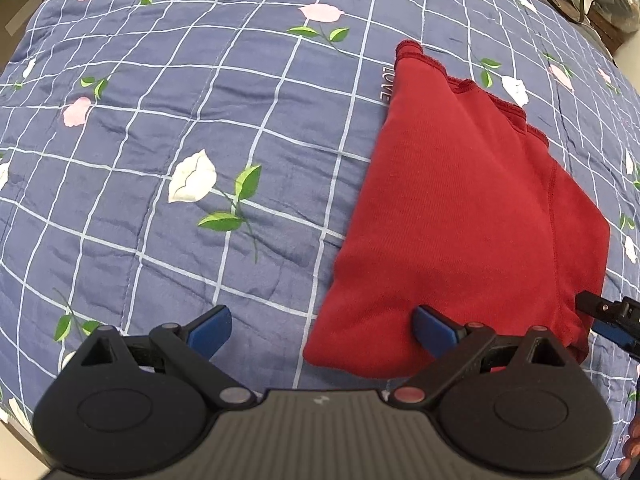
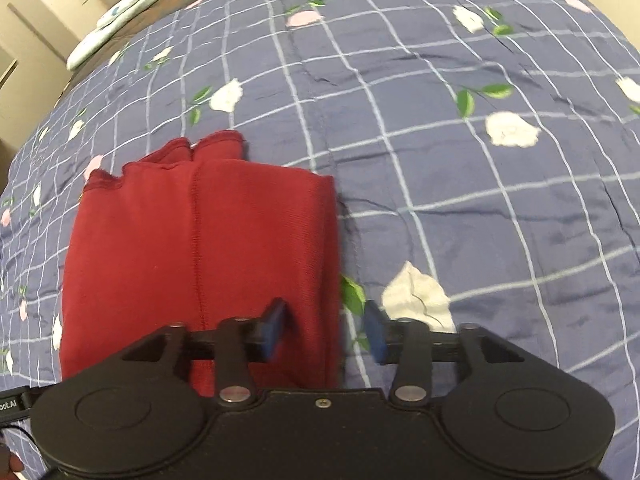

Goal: Fold small clothes

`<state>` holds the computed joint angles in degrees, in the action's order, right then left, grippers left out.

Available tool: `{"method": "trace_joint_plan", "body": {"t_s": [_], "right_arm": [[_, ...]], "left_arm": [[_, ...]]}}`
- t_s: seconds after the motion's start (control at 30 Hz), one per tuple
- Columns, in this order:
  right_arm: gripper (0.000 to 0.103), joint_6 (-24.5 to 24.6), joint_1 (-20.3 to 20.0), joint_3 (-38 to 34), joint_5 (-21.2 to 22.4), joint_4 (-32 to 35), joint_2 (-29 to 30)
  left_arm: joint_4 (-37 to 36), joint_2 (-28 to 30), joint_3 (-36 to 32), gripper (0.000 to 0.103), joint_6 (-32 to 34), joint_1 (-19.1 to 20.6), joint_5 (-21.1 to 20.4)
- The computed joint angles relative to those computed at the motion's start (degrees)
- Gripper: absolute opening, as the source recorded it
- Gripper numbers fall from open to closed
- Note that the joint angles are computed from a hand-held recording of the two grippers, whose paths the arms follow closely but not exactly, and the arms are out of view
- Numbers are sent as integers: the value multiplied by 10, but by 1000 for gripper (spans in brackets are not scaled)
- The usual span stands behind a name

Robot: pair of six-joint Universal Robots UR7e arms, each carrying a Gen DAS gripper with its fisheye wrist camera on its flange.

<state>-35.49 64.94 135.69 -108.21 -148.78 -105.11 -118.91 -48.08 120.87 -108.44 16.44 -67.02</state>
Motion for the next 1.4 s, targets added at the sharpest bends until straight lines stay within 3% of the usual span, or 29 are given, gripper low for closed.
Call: {"method": "trace_joint_plan", "body": {"t_s": [0.27,0.57,0.87,1.4], "right_arm": [[81,6,-15,5,-9,1,-8],[98,42,-19,11,-36,-14,-6],[102,24,-28,17,-32,-10,-27],[102,22,-13,57,32,92,-217]], "left_arm": [[15,0,-5,99,-3,-3,-8],[103,-24,-38,100,-4,-25,-23],[149,-36,-58,100,-2,-37,-24],[141,-36,-74,102,42,-81,14]]}}
